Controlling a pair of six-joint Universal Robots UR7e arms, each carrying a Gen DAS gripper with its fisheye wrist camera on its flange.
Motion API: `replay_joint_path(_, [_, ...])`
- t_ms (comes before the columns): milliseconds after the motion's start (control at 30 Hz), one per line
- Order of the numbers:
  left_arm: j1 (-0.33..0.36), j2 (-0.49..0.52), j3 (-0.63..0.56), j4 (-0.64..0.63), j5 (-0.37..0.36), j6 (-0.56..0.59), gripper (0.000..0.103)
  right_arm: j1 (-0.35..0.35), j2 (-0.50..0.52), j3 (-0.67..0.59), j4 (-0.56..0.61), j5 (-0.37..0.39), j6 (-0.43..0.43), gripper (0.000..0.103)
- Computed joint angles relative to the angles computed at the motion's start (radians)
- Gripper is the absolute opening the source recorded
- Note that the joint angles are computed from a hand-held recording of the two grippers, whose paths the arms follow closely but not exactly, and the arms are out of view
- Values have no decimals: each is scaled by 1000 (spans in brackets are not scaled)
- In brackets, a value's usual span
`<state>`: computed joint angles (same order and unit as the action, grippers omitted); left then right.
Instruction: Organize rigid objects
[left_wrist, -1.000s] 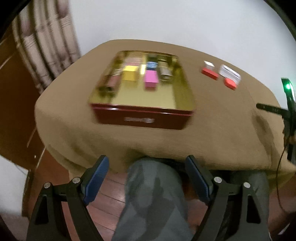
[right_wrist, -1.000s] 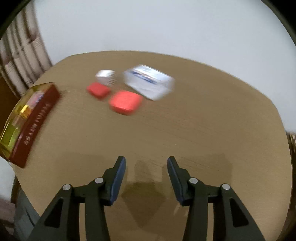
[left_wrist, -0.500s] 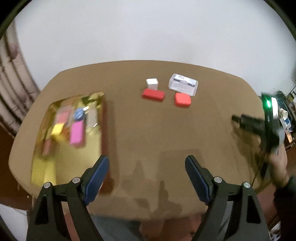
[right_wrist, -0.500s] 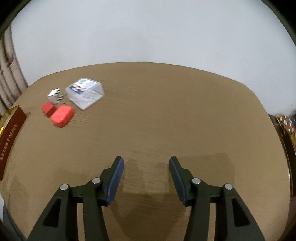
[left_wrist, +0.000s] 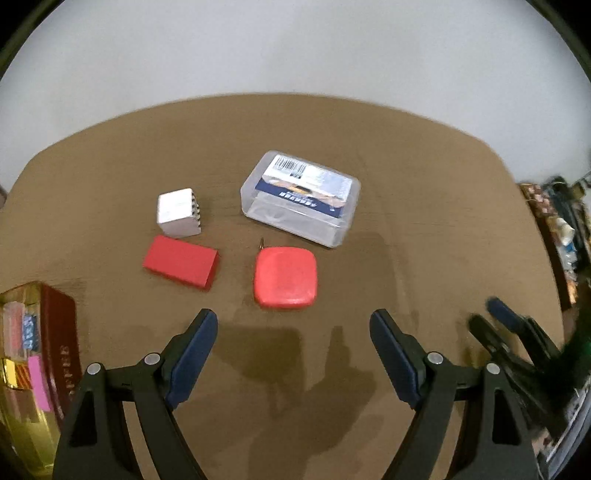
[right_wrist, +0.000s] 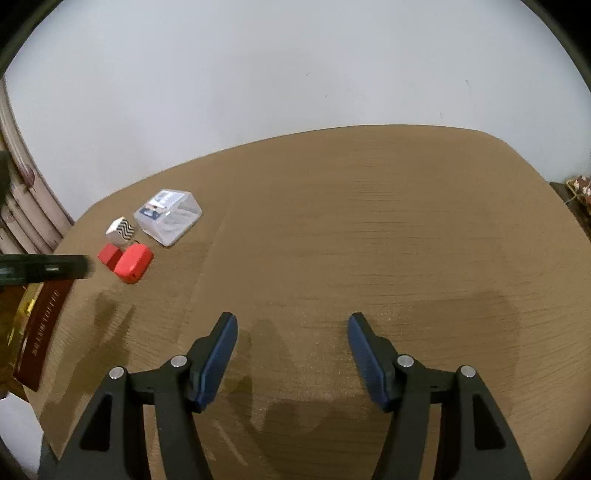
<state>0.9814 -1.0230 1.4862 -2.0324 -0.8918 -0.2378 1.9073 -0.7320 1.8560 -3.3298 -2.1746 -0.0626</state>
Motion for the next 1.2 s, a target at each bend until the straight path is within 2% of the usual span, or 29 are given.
replay_joint_path(233, [20,83,-73,22,33,28,81,-7,-29,32,-28,45,1,64])
replay_joint_path(400, [40,115,-117,54,12,11,80,-10,-34,40,-44,62,1,64])
replay_joint_path(433, [46,119,-125,63,0,8,77,-10,-36,45,-50,65,2,64])
replay_joint_path(467, [49,117,-125,75,-9,1,66,-11,-38,49,-57,67,4,64])
replay_joint_path(533, [43,115,-106,40,17,30,55,-12,-41,56,-68,71,8,64])
replay_joint_path(567, [39,116,-99,34,38,45,43,-13,-43,58,-71,73,9,64])
replay_joint_path(700, [40,95,-78,13,16,54,42,-17,-53,63,-78,72,25,64])
replay_joint_path(833, [23,30,-5,-15,-24,31,42,-20,-60,65,-77,76,28,64])
replay_joint_path(1000, [-27,-134,143,-48,-48,-34,42,-21,-63,64,-69,72,32,64])
replay_joint_path(1100, [-45,-245,195,-11,-35,-91,42,-19,-58,56,-55,63,37,64])
replay_joint_path(1200, [-52,-349,211,78,15,-142,42,-17,-54,44,-35,50,41,64])
